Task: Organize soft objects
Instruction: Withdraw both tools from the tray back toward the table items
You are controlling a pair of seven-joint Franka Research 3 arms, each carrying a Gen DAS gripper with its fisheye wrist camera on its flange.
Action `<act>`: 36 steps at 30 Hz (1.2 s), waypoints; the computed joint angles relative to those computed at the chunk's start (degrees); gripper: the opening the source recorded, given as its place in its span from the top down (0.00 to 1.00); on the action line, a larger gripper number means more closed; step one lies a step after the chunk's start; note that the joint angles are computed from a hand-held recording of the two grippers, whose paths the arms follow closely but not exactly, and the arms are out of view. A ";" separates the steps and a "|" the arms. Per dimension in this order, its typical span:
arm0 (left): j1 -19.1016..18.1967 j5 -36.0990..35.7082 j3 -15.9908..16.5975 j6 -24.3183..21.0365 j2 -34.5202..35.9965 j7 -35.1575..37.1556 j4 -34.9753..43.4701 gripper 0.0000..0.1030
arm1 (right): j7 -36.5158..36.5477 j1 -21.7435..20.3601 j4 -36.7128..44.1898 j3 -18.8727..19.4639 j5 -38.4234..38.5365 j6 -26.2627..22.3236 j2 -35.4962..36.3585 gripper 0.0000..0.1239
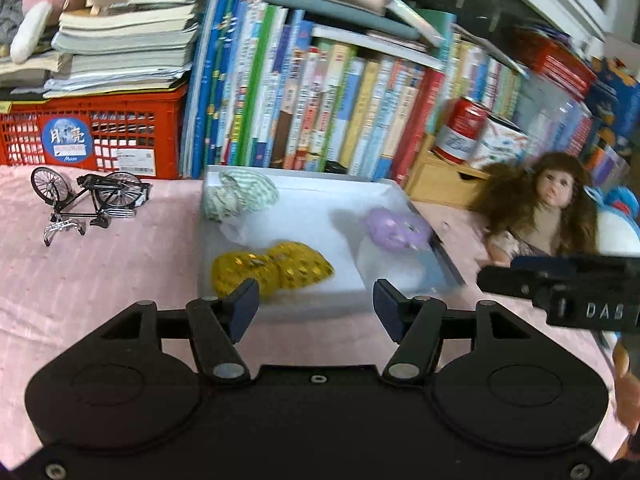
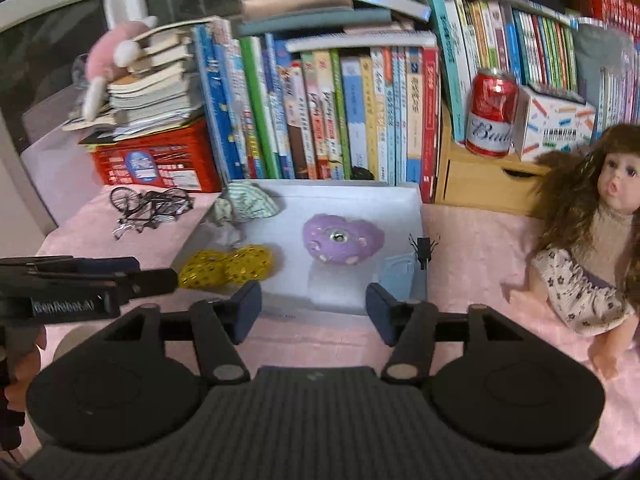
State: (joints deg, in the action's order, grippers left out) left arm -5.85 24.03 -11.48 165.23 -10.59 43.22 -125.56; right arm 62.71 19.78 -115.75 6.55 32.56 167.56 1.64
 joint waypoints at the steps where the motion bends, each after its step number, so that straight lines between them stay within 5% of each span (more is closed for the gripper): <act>1: 0.14 0.91 -0.45 0.68 -0.78 -0.71 -0.95 0.37 | -2.16 0.06 -1.16 0.24 1.82 0.78 -1.00 0.39; 9: 4.56 12.70 -6.75 4.84 -8.02 -10.86 -8.45 0.29 | -19.67 4.15 -7.94 -1.55 19.41 4.46 -7.40 0.33; 19: 9.89 22.36 -13.60 7.63 -15.06 -20.28 -14.32 0.25 | -31.90 8.71 -12.28 -3.64 32.42 5.12 -11.79 0.32; 25: 9.90 22.01 -14.33 8.94 -17.36 -21.82 -17.60 0.24 | -28.66 8.40 -14.04 -3.03 30.46 4.38 -12.88 0.32; 36: 17.80 24.03 -23.29 14.84 -26.66 -27.37 -24.06 0.24 | -24.06 9.15 -15.28 -3.04 27.31 4.39 -12.95 0.32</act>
